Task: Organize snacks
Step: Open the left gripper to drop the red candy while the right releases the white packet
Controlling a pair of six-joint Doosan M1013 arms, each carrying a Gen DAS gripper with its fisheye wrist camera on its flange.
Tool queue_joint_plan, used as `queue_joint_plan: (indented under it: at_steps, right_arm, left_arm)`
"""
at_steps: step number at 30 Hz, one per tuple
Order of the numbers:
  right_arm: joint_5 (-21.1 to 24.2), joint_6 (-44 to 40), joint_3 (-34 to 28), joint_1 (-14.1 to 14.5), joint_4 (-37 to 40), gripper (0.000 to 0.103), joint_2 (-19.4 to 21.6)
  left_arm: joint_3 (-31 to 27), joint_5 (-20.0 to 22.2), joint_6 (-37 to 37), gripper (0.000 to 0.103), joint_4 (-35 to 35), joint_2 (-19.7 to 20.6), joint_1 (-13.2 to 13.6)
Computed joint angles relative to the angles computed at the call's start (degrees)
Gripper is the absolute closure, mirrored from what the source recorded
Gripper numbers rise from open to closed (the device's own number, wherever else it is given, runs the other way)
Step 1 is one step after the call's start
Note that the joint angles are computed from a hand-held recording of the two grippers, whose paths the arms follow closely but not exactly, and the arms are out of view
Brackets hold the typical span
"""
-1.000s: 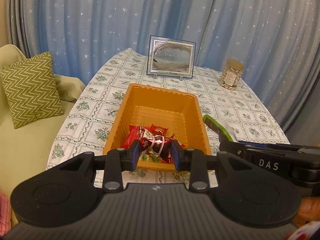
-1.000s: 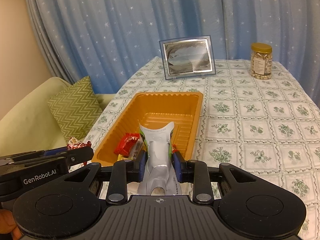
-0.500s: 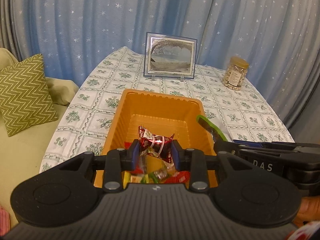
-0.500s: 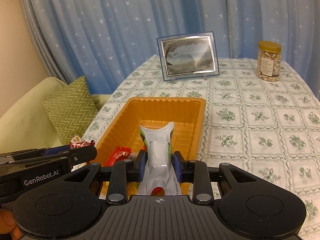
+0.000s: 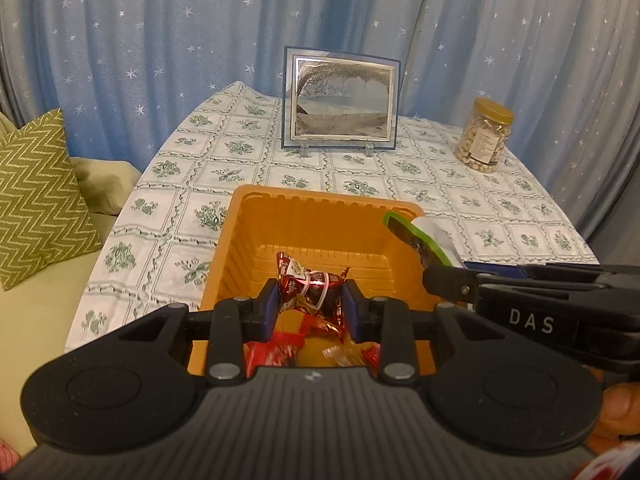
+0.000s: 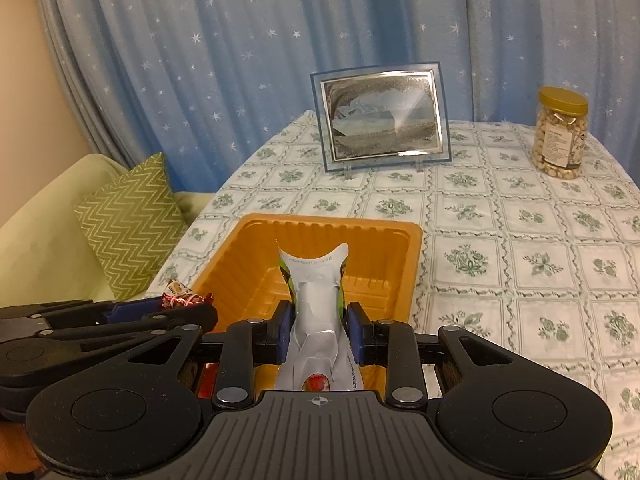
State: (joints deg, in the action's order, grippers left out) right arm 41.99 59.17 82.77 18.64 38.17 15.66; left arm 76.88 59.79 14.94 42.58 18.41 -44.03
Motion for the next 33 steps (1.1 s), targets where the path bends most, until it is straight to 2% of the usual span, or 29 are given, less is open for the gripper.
queue_joint_plan:
  at_steps: [13,14,15,17,25,33]
  right_arm:
    - [-0.1,1.6,-2.6,-0.3,-0.2,0.073,2.8]
    - [-0.2,1.7,-2.7,-0.3,-0.2,0.073,2.9]
    - [-0.2,1.8,-2.8,-0.4,-0.2,0.073,3.0]
    - [-0.2,2.0,-2.8,-0.5,-0.2,0.073,3.1]
    - [0.5,1.9,-2.7,-0.3,-0.2,0.073,3.2]
    - [0.8,1.6,-3.3,0.4,0.2,0.073,3.2]
  left_arm:
    - [-1.5,-2.5,4.8,0.071,-2.1,2.2,3.3]
    - [-1.5,-3.0,4.8,0.069,-1.8,2.3,3.5]
    - [-1.4,-3.3,4.6,0.059,-1.3,2.3,3.6]
    - [-1.4,-3.3,4.6,0.052,-0.6,2.4,3.6]
    - [0.2,-0.7,3.7,0.052,0.0,1.1,2.5]
    - [1.3,0.0,2.9,0.052,-0.8,0.2,2.0]
